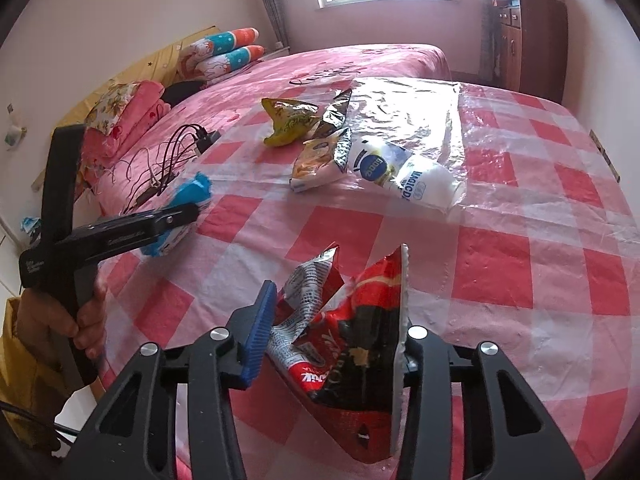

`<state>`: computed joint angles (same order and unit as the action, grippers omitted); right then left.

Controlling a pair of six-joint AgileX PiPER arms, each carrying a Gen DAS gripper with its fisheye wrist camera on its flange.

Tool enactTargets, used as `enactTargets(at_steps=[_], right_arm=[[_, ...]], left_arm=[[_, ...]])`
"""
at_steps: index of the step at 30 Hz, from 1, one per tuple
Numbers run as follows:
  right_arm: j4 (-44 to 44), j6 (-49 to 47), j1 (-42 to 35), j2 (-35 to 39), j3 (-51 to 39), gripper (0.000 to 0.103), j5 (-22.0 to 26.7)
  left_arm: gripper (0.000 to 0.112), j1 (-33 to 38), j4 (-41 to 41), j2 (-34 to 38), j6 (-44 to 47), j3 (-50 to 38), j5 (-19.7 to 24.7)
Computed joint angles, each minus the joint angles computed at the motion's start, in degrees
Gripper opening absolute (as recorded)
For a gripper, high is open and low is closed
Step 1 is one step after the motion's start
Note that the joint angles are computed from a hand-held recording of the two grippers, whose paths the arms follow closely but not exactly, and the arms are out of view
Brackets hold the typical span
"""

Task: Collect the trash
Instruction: 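Lift the wet-wipe pack with the left tool while the right tool lifts the chip bag, then carry both items over the orange bucket and open both tools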

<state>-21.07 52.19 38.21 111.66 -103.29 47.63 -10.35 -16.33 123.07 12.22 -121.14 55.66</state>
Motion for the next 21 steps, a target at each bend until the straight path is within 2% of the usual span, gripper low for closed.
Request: enactTargets(at_steps=[12, 21], right_arm=[[0.4, -2.4, 1.1, 2.9, -6.9, 0.042, 3.5], [7.8, -9.9, 1.1, 9.8, -21.6, 0.042, 6.4]], left_arm=[[0.044, 4.0, 3.5, -7.7, -1.8, 10.4, -5.8], [0.044, 11.0, 2.8, -13.1, -1.2, 18.1, -8.5]])
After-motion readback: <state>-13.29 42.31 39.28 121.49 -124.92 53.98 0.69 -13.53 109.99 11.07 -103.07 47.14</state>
